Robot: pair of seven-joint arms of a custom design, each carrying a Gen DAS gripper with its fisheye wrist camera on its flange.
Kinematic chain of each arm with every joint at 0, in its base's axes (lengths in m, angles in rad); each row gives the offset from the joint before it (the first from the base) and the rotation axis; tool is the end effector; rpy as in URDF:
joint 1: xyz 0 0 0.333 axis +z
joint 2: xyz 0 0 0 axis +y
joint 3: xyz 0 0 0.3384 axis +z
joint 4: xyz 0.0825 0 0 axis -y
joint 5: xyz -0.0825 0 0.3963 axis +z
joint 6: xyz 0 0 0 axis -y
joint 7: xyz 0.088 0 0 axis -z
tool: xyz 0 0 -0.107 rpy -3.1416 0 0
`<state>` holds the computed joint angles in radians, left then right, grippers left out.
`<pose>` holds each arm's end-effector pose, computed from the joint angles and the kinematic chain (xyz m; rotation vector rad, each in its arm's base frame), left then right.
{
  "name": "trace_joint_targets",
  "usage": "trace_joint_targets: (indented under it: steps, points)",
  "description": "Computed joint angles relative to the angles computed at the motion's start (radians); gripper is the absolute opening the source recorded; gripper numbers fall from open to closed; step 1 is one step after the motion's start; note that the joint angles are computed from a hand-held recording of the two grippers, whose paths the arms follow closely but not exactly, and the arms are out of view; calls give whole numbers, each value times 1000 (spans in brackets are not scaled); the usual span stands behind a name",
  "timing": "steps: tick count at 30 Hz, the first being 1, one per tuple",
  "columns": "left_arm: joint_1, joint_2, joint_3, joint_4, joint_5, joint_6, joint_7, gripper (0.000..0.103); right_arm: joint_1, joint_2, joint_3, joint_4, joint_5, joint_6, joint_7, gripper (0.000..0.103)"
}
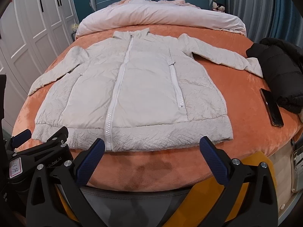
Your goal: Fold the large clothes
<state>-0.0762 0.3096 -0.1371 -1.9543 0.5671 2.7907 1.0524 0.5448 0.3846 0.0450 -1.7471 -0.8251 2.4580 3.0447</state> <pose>0.6456 -0.1583 0.3894 -1.7018 1.9975 -0.4804 0.5837 0.3871 0.4017 -1.5306 2.1197 -0.6851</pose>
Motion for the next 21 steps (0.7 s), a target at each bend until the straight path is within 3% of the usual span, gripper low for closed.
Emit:
trace_joint_targets:
  steps: [6,11,14,18,21]
  points:
    - [20,55,-22,58,-45,-3,53,96,-23,30,-7,17,16,48,-44,98]
    - [24,153,-11,199,-77,-44,81,97,-74,31,-64,-1,-8,100,-8,98]
    - [0,219,26,302,-47,-56,50,97,-149,34,-108,-14,-2,158,37,98]
    - [-4,338,34,491,-62,-128,49,97,-258,71,-143,12,50,193,43,98]
    - [-6,412,35,604,-79,-163,53,97,-358,122,-160,42,124,272,31,98]
